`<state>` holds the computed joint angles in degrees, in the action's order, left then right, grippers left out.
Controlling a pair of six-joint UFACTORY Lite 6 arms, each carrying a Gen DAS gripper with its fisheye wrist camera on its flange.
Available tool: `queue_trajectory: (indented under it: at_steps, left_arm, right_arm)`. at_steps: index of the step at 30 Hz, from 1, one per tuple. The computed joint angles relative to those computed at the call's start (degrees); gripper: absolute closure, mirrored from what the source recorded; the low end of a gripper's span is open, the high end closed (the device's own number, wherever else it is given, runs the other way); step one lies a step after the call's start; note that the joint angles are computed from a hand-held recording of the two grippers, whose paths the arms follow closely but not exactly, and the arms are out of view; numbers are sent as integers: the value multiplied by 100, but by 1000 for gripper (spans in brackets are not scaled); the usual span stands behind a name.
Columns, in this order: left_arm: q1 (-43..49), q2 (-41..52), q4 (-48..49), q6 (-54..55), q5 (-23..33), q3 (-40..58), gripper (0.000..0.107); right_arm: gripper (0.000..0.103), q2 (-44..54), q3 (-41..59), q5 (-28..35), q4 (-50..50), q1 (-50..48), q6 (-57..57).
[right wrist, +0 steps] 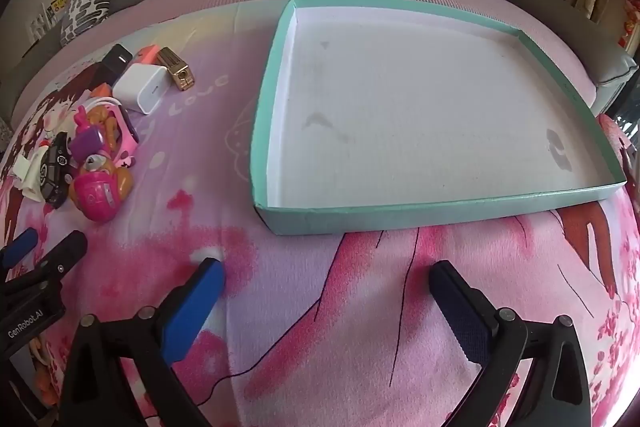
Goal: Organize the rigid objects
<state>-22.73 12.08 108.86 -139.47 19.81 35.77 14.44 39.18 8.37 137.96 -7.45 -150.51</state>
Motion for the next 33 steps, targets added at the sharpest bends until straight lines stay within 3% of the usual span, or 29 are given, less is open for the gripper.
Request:
queue_trajectory:
  at_steps: [5, 19, 23, 33]
  left_arm:
    - [17, -13, 90, -73, -1, -23, 4]
    - [-162, -1, -479, 385, 103, 56, 4]
    - [-51, 6, -156, 137, 44, 34, 4]
    - [6, -15, 90, -74, 25, -28, 4]
  right_arm:
    - [0, 14, 37, -39, -492, -12, 493]
    - [0, -85, -174, 132, 461, -8, -454]
    - [0, -173, -161, 87, -45, -56, 18]
    - [0, -168, -114, 109, -93, -81, 64]
